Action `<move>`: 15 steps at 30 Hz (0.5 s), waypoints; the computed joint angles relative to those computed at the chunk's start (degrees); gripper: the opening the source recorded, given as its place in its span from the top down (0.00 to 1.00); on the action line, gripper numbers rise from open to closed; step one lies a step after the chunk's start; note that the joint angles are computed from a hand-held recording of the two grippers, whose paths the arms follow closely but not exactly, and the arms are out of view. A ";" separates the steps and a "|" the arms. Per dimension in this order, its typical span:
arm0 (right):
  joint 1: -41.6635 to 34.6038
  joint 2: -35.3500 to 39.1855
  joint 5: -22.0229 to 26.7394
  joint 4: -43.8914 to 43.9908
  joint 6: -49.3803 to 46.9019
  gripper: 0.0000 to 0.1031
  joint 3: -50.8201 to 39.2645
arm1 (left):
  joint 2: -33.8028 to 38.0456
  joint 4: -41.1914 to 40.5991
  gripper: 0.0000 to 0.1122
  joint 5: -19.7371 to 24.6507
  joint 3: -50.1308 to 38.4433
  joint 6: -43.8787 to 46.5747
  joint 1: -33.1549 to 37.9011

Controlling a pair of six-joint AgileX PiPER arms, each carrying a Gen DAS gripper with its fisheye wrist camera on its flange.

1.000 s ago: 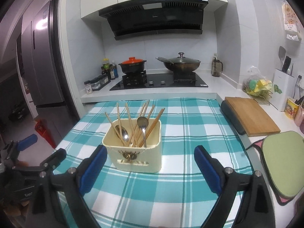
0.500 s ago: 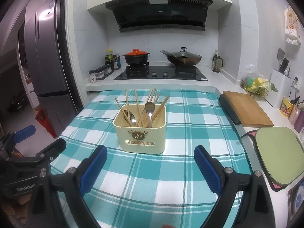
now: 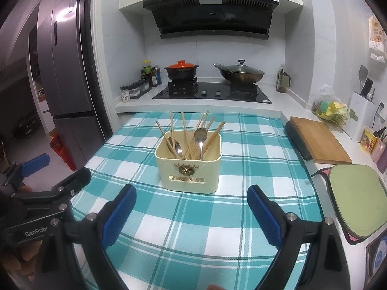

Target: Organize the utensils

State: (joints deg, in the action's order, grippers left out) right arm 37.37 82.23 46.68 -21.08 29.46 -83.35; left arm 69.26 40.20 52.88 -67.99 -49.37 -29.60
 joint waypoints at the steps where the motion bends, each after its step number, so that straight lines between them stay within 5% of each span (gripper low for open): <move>1: -0.09 0.02 0.03 0.22 -0.09 0.08 -0.07 | -0.06 0.16 0.09 0.16 -0.09 -0.17 -0.17; 15: -0.36 0.45 0.54 0.96 -1.29 0.08 -1.47 | -0.05 0.41 0.09 0.94 -1.06 0.19 -0.83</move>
State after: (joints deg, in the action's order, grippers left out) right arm 37.01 82.68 47.22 -20.12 28.17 -84.82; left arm 69.20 40.61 53.81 -69.06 -49.18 -30.42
